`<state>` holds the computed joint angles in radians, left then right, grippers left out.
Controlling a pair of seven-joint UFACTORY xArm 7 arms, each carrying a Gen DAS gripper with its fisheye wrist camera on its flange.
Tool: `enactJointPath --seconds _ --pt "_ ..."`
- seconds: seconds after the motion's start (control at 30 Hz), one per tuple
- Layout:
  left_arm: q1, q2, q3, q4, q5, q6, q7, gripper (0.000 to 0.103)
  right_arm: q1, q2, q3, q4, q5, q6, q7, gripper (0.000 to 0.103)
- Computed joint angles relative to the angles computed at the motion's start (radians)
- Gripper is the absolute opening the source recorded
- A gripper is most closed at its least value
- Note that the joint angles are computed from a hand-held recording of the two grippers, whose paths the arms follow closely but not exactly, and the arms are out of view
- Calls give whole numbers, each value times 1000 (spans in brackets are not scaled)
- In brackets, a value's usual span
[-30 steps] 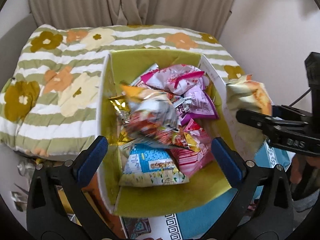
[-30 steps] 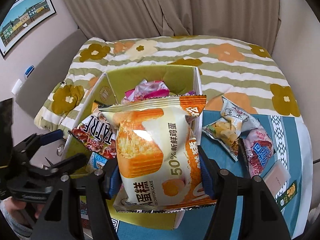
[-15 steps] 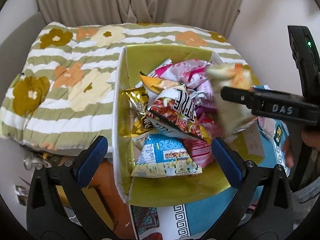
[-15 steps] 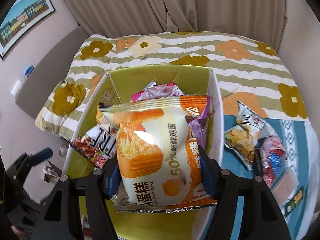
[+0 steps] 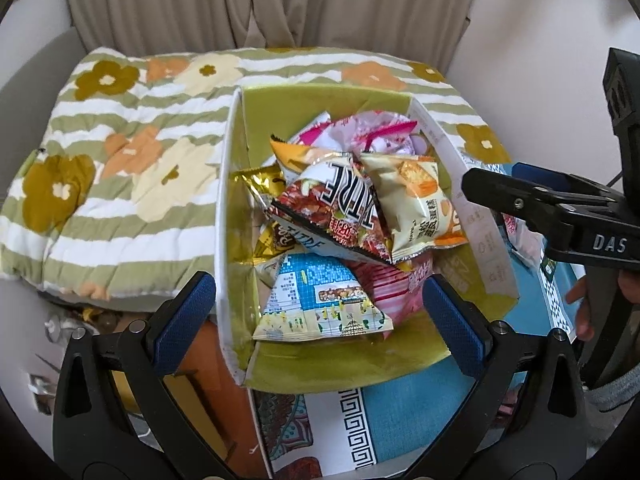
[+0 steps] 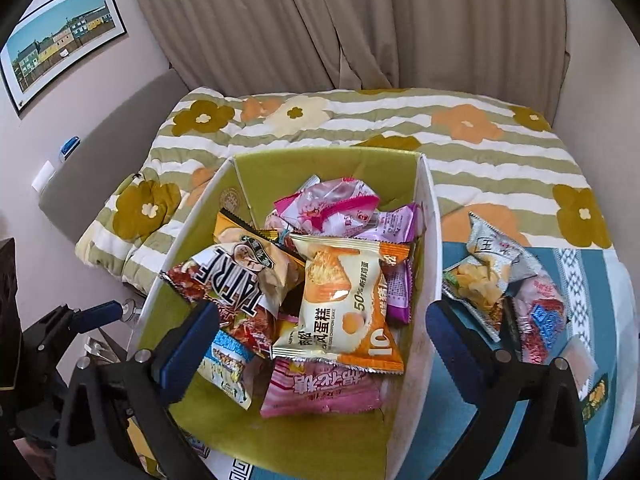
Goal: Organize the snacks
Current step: 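Carry both bags into the yellow box and open both tools to release, then move both tools back over the remaining snack bags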
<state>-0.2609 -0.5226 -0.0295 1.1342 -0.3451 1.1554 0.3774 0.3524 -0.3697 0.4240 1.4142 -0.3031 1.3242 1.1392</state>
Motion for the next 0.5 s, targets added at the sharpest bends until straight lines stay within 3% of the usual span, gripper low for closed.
enactJointPath --seconds 0.5 --pt "-17 -177 -87 -4 78 -23 -175 103 -23 -84 113 133 -84 164 -33 103"
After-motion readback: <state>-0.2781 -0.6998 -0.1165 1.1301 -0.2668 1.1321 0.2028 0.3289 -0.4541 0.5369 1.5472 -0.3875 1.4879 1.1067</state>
